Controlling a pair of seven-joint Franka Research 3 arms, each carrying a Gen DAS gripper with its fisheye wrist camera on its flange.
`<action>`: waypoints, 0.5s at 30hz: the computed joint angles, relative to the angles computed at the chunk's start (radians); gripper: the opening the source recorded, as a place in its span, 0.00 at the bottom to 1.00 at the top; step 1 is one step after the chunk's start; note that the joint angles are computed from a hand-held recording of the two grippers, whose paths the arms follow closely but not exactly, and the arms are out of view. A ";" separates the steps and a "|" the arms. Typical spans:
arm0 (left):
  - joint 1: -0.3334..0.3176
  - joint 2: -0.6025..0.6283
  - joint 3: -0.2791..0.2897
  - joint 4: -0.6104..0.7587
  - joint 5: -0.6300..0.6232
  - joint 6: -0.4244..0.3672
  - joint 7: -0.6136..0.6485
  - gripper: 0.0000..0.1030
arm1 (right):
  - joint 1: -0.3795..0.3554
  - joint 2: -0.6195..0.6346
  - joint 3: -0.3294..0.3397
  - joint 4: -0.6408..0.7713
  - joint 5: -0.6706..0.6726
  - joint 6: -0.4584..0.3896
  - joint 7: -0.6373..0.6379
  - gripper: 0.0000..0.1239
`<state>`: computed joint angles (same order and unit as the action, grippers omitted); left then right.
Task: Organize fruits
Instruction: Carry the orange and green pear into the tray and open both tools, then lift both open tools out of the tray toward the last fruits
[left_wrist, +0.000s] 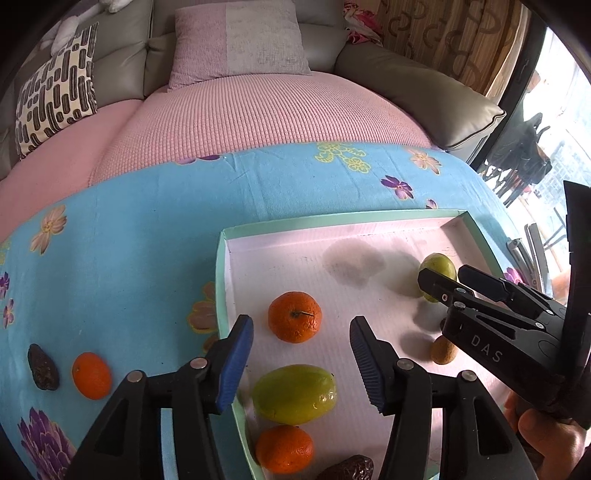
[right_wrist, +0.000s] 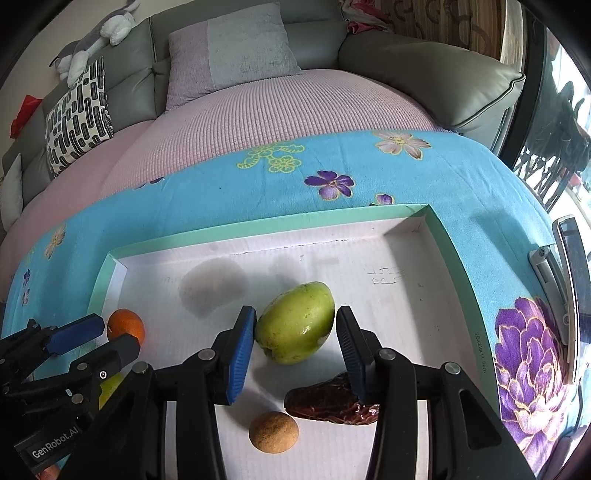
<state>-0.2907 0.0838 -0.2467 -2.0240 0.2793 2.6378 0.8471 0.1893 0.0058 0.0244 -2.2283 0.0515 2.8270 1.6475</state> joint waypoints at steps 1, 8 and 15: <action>0.000 -0.013 0.003 -0.011 0.009 -0.001 -0.020 0.62 | 0.000 -0.002 -0.001 0.000 -0.011 -0.004 0.008 0.41; 0.009 -0.074 0.010 -0.064 0.104 -0.040 -0.168 0.86 | -0.006 -0.027 0.002 -0.009 -0.079 -0.014 0.073 0.62; 0.027 -0.106 0.009 -0.098 0.180 -0.066 -0.267 1.00 | -0.014 -0.045 0.012 -0.013 -0.153 -0.043 0.120 0.64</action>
<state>-0.2641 -0.0223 -0.2374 -2.1224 0.4594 2.5716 0.5803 0.1755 -0.0393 0.0366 -2.2414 -0.1012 2.7838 1.7673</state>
